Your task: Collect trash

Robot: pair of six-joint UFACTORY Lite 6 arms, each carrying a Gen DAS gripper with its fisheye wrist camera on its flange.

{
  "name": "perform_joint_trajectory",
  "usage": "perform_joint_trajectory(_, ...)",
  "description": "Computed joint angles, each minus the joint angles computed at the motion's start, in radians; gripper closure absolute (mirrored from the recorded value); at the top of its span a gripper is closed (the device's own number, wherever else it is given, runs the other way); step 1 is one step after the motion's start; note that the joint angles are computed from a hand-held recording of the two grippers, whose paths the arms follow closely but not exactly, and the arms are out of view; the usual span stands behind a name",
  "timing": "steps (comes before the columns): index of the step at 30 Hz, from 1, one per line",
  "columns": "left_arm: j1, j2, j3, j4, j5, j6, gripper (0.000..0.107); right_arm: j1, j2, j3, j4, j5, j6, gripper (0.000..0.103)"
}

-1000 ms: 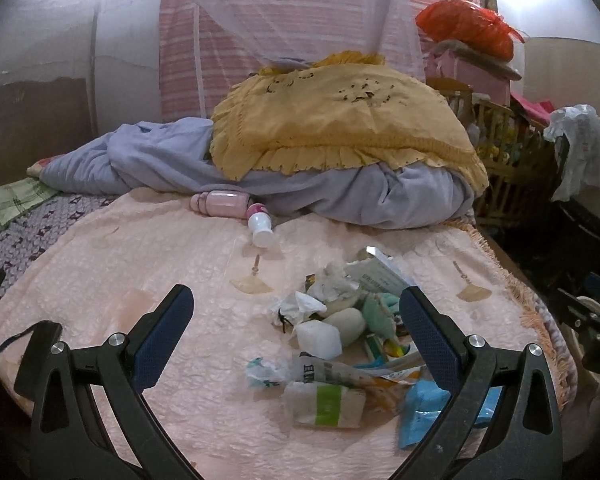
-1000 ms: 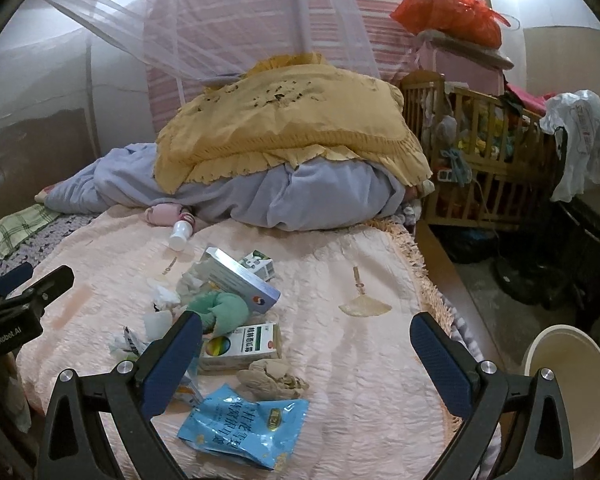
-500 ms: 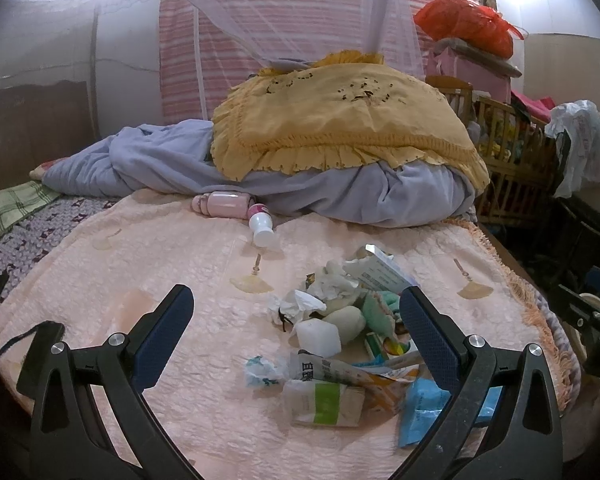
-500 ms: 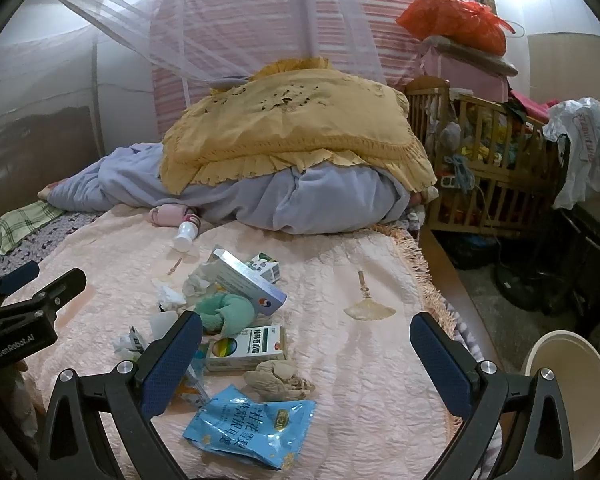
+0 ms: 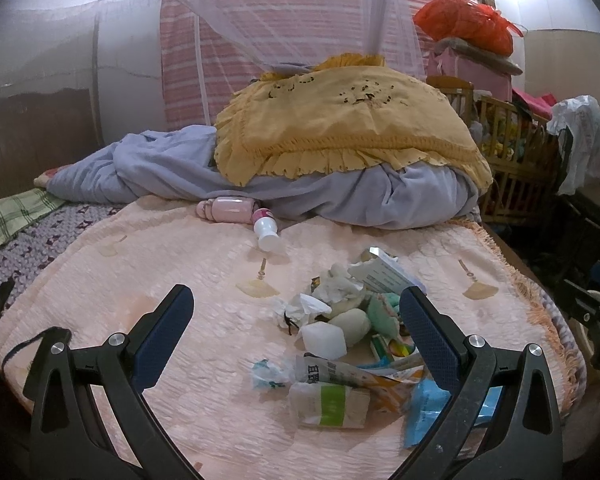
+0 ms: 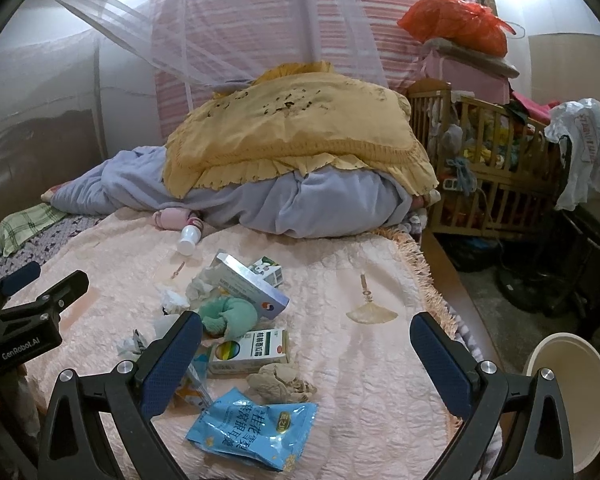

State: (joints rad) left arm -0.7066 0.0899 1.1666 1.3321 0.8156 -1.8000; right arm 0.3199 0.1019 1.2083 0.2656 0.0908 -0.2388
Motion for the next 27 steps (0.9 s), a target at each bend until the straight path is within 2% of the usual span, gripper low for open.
perform_joint_trajectory(8,-0.002,0.014,0.008,0.002,0.006,-0.006,0.005,0.002,0.000,-0.003,0.028,0.004,-0.031,0.000)
perform_joint_trajectory(27,-0.001,0.049,0.023,-0.007,0.013,-0.013,0.005,0.007,0.003,-0.009,-0.034,0.006,0.036,0.000)
